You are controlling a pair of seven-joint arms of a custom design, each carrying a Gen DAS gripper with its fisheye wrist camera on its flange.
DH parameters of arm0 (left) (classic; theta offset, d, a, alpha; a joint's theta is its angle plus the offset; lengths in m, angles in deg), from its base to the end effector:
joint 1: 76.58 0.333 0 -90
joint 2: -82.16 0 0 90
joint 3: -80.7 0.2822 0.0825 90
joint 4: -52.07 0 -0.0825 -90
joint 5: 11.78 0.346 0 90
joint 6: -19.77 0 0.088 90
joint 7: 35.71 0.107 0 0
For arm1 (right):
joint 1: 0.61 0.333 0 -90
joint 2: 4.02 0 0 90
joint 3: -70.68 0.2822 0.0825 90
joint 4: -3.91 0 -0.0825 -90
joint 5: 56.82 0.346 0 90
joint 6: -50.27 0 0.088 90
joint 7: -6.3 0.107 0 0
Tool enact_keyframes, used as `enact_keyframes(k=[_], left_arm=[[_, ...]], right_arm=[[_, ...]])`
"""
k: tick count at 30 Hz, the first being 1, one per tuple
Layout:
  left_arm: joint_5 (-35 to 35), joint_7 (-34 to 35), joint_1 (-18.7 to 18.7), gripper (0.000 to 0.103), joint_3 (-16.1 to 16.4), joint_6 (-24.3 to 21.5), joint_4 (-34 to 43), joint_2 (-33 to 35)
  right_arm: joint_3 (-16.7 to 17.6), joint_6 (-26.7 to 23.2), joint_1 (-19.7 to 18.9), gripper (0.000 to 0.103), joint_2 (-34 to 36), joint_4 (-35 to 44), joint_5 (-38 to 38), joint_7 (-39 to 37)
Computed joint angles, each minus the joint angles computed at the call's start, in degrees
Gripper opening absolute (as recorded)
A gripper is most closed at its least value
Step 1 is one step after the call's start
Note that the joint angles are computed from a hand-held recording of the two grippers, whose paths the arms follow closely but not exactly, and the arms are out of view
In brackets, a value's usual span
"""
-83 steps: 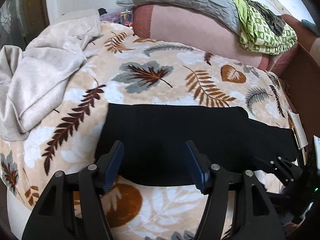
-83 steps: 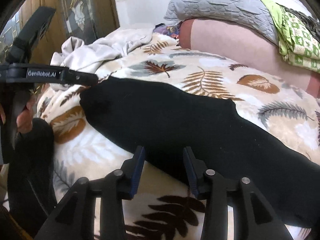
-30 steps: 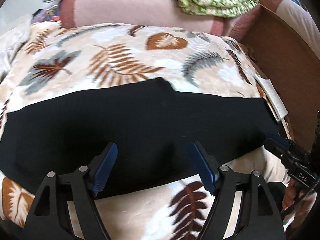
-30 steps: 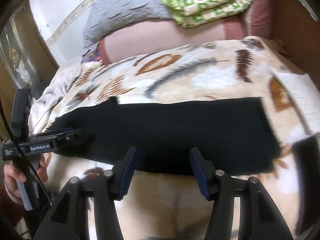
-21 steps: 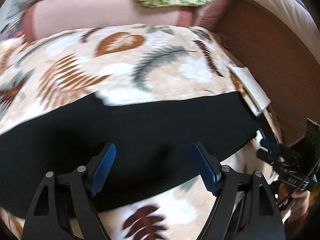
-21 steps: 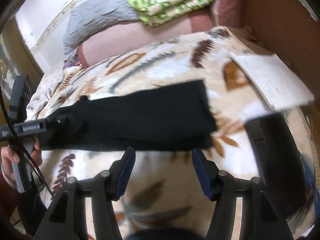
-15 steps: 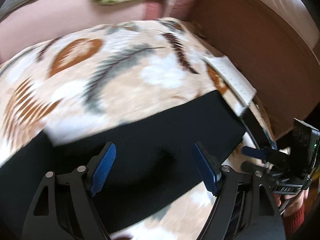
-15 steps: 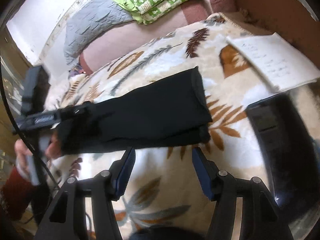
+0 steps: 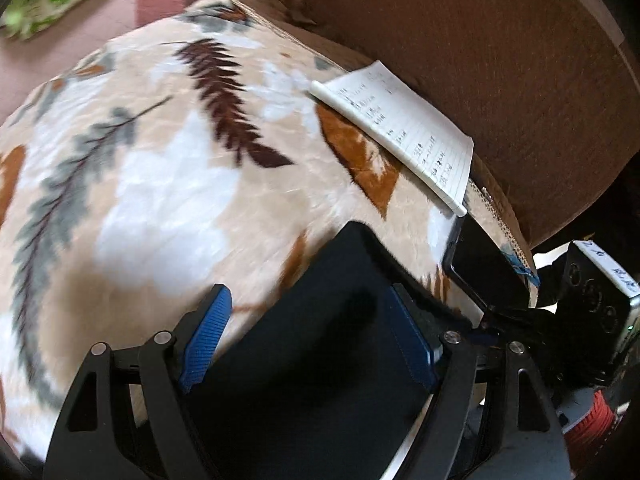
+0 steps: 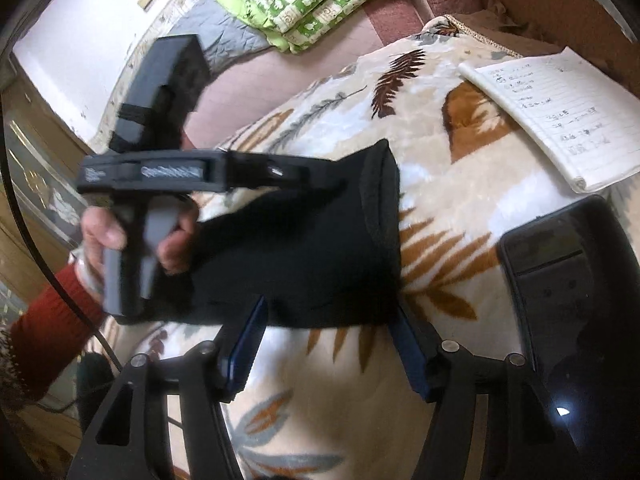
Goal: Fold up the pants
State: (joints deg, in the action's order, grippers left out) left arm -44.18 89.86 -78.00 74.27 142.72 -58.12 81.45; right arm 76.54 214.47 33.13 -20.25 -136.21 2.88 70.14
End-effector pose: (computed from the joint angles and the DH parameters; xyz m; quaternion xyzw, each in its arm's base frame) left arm 0.5372 -0.0970 0.5011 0.4903 -0.8274 0.2719 0.0327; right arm 0.3797 0.2540 0.4557 -0.7154 0.5632 0.0309 0.4124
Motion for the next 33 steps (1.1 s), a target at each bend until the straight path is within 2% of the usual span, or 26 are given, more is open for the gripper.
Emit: enact_keyframes(k=[2, 5, 6, 7, 8, 9, 10, 11, 14, 17, 21, 26, 28, 29, 30, 31, 33], left_arm=[[-0.79, 1.43, -0.26, 0.079, -0.29, -0.72, 0.60, 0.97], [0.71, 2.76, -1.14, 0.078, -1.24, 3.31, -1.59, 0.45], [1.24, 3.77, -1.63, 0.073, -1.62, 5.46, -3.00, -0.16], [1.47, 4.40, -1.97, 0.069, -1.71, 6.47, -3.51, -0.30], [0.55, 6.20, -2.24, 0.052, -1.67, 6.64, -3.97, -0.61], [-0.58, 7.27, -2.26, 0.033, -1.37, 4.89, -3.16, -0.09], [-1.59, 7.73, -2.16, 0.031, -1.15, 3.35, -2.63, 0.11], [-1.73, 7.95, -2.24, 0.029, -1.23, 3.87, -3.24, -0.42], [-3.71, 9.19, -2.05, 0.010, -0.50, 3.45, -4.12, -2.26], [-8.18, 10.26, -1.11, 0.010, 1.61, 0.95, -3.88, -4.82], [-12.30, 11.99, 1.09, 0.011, 6.14, -1.96, -4.64, -11.52], [-11.71, 10.16, 4.04, 0.014, 11.48, -4.27, -7.01, -17.91], [-9.60, 8.21, 6.37, 0.022, 13.84, -3.98, -10.15, -20.92], [-7.94, 6.82, 7.58, 0.033, 14.41, -2.64, -11.87, -21.92], [-6.24, 5.41, 8.57, 0.049, 14.79, -1.31, -13.39, -22.70], [-4.40, 3.73, 9.65, 0.054, 15.06, 0.46, -15.11, -23.33], [-1.45, -0.03, 11.84, 0.057, 16.47, 2.68, -18.10, -23.89]], right_arm=[[-1.20, -0.45, 0.78, 0.063, 0.85, 0.99, 3.61, -2.79], [-1.79, -1.90, 0.44, 0.062, 2.40, 2.80, 8.61, -5.78], [-1.69, -2.30, 0.01, 0.054, 2.85, 3.37, 9.61, -6.37], [-1.06, -2.15, -0.80, 0.027, 3.37, 3.74, 8.66, -5.20], [-0.49, -2.57, -1.82, 0.013, 4.10, 4.14, 6.34, -2.83], [-0.52, -3.34, -2.15, 0.013, 4.41, 4.41, 6.56, -2.63], [-0.15, -3.09, -2.36, 0.013, 4.32, 4.38, 6.60, -2.48], [0.56, -2.37, -2.66, 0.012, 3.96, 4.17, 5.11, -1.51], [2.80, 0.60, -2.91, 0.012, 2.05, 3.70, -1.76, 3.65], [4.39, 2.49, -2.90, 0.012, 0.81, 4.48, -9.06, 9.29], [6.91, 4.46, -2.76, 0.012, -0.12, 7.54, -19.44, 15.94], [11.83, 4.13, -2.48, 0.012, 5.10, 15.97, -34.43, 24.14], [11.72, 3.87, -0.24, 0.012, 8.10, 18.44, -36.31, 24.21], [11.98, 3.77, 0.87, 0.012, 10.60, 20.39, -37.74, 24.68], [11.76, 3.57, 1.71, 0.012, 12.30, 21.79, -38.81, 25.00], [12.10, 3.29, 2.58, 0.012, 15.35, 24.00, -41.47, 26.42], [11.75, 1.77, 4.74, 0.012, 21.17, 28.44, -45.62, 29.83]])
